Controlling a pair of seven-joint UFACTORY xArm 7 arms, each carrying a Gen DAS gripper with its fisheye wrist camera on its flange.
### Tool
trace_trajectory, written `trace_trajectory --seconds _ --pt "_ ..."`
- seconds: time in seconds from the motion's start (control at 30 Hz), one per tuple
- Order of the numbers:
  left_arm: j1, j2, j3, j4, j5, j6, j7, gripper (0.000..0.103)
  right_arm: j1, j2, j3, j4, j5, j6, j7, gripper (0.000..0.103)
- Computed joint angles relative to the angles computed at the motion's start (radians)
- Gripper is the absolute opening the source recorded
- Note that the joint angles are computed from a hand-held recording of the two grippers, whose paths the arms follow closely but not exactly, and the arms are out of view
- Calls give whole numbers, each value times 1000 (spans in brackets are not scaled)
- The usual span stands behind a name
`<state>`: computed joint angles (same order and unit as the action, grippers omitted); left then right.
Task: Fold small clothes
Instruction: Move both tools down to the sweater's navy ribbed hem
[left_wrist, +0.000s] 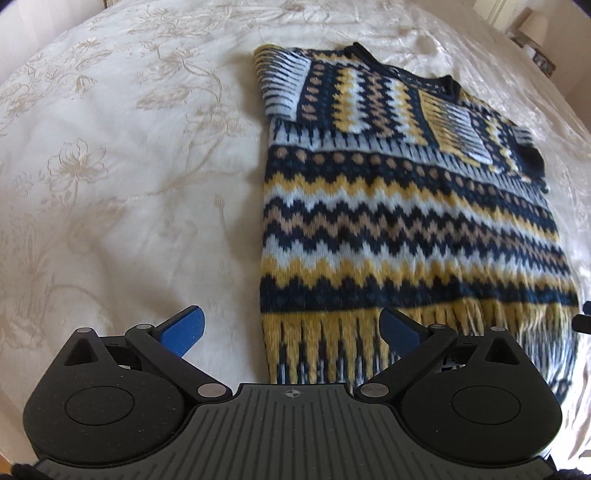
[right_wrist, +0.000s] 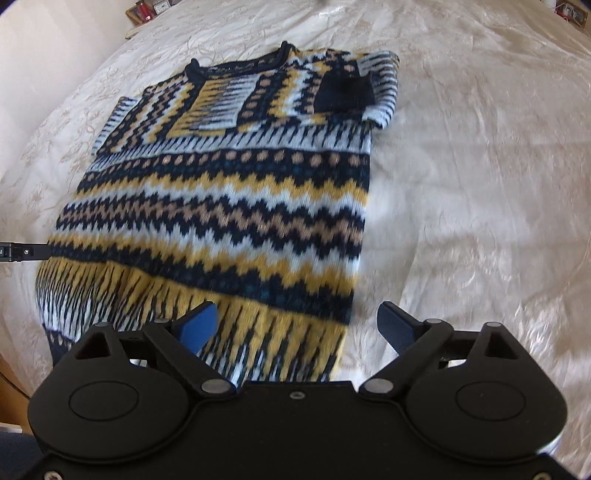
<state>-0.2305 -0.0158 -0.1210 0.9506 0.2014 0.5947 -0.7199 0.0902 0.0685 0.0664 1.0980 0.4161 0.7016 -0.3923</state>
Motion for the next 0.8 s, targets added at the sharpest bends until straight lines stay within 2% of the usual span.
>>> trace_trajectory --seconds 0.37,0.57,0.8 --pt "-56 -85 -49 -123 -77 1 -6 102 17 -134 -25 -152 85 128 -120 95" --pt "-70 -110 -68 -175 -69 -22 -70 102 22 -161 -43 -187 140 193 -205 97" --pt "-80 -77 -81 -202 -22 -54 -186 102 21 -137 -47 -206 198 179 -294 103"
